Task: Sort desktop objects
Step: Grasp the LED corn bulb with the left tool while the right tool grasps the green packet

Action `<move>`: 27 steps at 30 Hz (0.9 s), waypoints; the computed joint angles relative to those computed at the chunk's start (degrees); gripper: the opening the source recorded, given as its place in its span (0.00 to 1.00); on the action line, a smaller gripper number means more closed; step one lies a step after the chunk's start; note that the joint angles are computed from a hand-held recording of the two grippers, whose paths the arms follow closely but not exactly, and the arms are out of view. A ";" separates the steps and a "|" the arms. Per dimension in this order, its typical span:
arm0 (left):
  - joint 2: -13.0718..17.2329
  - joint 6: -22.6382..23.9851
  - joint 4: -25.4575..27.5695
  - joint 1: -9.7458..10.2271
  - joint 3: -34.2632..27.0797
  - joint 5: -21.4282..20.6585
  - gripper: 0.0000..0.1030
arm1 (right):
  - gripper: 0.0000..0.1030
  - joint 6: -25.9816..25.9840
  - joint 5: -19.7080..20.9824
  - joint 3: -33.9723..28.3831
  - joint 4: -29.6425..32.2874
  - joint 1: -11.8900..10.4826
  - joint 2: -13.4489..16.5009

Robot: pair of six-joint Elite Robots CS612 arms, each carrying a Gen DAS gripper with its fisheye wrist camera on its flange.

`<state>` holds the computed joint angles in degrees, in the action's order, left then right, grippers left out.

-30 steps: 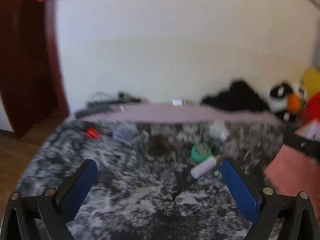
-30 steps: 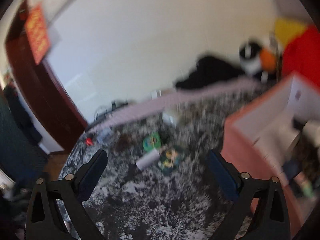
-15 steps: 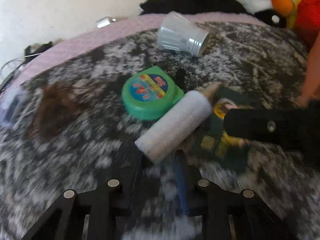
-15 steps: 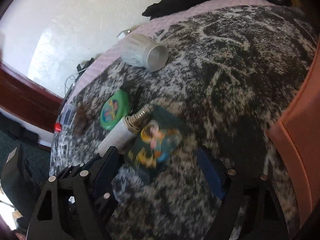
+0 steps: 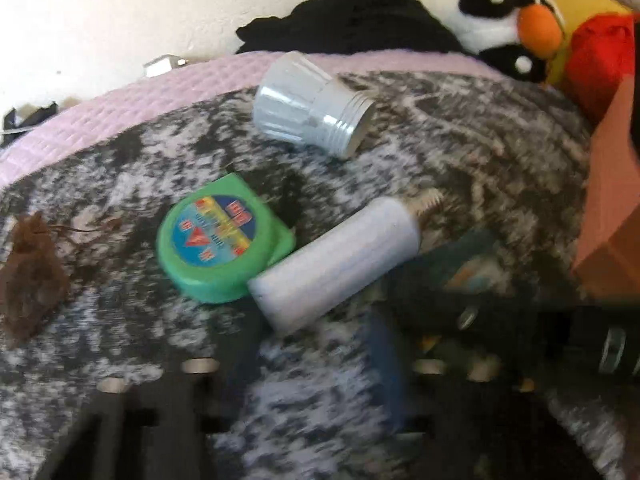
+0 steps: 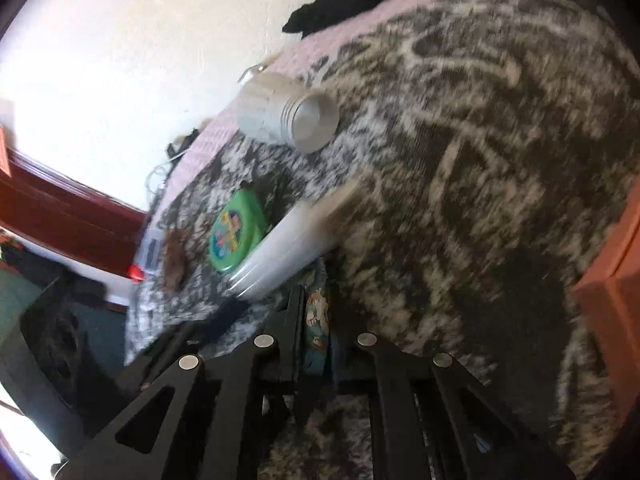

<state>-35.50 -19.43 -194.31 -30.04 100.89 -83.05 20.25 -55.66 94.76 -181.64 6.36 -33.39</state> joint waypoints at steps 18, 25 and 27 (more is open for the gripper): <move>-1.31 4.14 -3.78 -1.48 0.83 4.54 0.60 | 0.09 -6.57 -19.16 5.97 -9.23 1.13 -5.55; 3.10 6.13 7.58 -1.36 -9.45 4.07 0.61 | 0.10 -10.17 -20.66 5.69 -10.23 0.67 -5.96; 3.43 5.84 7.82 -1.21 -10.26 3.02 0.51 | 0.10 -10.61 -21.20 5.35 -10.43 0.85 -5.69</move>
<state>-32.07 -13.59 -186.49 -31.25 90.63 -80.04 9.65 -76.86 100.11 -192.07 7.22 -39.08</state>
